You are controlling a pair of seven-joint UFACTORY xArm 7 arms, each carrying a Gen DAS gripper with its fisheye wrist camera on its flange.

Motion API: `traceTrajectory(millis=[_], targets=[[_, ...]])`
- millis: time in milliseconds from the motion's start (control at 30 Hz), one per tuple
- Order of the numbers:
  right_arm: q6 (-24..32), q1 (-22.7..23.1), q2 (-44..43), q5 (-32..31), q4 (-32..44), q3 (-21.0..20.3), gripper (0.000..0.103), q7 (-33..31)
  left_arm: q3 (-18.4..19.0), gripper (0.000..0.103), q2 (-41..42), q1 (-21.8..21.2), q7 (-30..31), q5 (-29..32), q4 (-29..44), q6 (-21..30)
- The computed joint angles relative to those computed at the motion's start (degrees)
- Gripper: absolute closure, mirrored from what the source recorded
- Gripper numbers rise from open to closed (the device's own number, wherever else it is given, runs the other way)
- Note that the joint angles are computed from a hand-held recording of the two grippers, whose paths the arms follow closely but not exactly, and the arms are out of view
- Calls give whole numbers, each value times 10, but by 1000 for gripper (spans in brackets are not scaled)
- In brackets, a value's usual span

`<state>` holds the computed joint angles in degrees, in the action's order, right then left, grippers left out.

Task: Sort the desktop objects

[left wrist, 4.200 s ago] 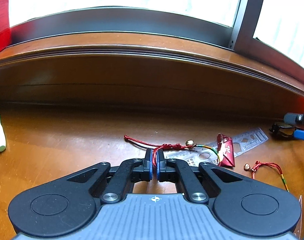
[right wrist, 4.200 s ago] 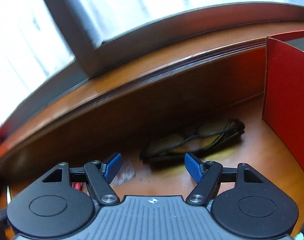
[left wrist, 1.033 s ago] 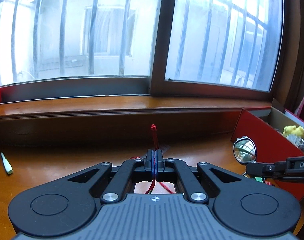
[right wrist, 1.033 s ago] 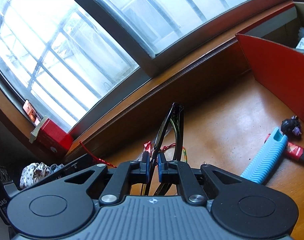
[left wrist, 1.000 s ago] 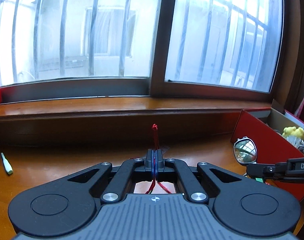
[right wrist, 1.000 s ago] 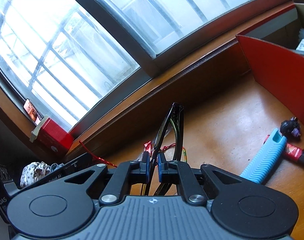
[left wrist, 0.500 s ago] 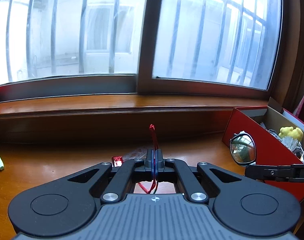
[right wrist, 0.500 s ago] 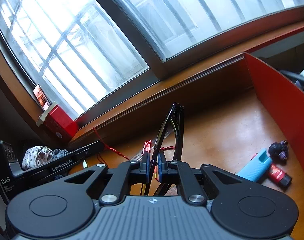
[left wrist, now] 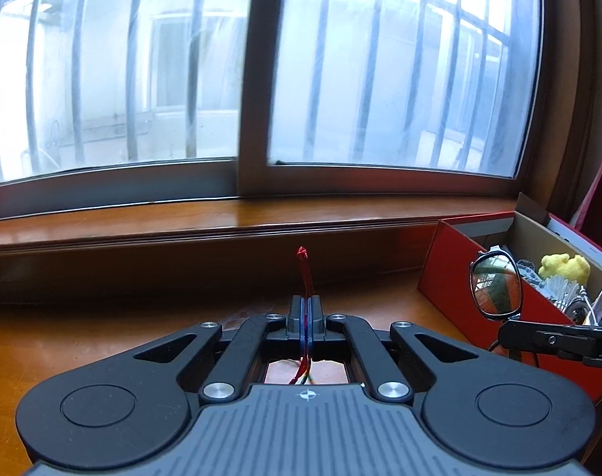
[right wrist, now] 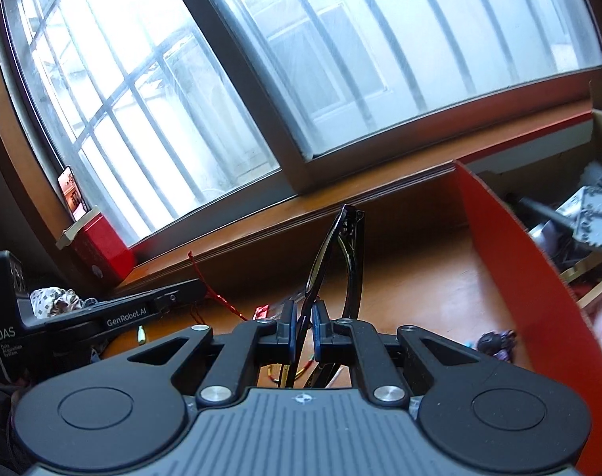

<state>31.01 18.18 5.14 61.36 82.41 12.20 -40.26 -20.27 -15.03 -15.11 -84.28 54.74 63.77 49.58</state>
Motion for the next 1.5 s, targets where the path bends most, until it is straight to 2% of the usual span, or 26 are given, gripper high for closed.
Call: traceTrajectory(millis=[400,733,1000,1167,1500], targets=[[15,-14,-5,5,-4,-11,94,-14,13,99,50,-23,4,8,49,6],[16,-23,-7,17,3,-15,94,-47,30,99,104,-57,11,60,117,11],[17,-35,-10,26,3,-23,94,-69,56,99,158,-97,31,102,188,13],[21,-44,-14,40,4,-29,94,-88,79,99,194,-119,43,114,234,-4],[6,-65,-20,65,11,-46,94,-124,136,99,306,-179,116,127,391,-28]])
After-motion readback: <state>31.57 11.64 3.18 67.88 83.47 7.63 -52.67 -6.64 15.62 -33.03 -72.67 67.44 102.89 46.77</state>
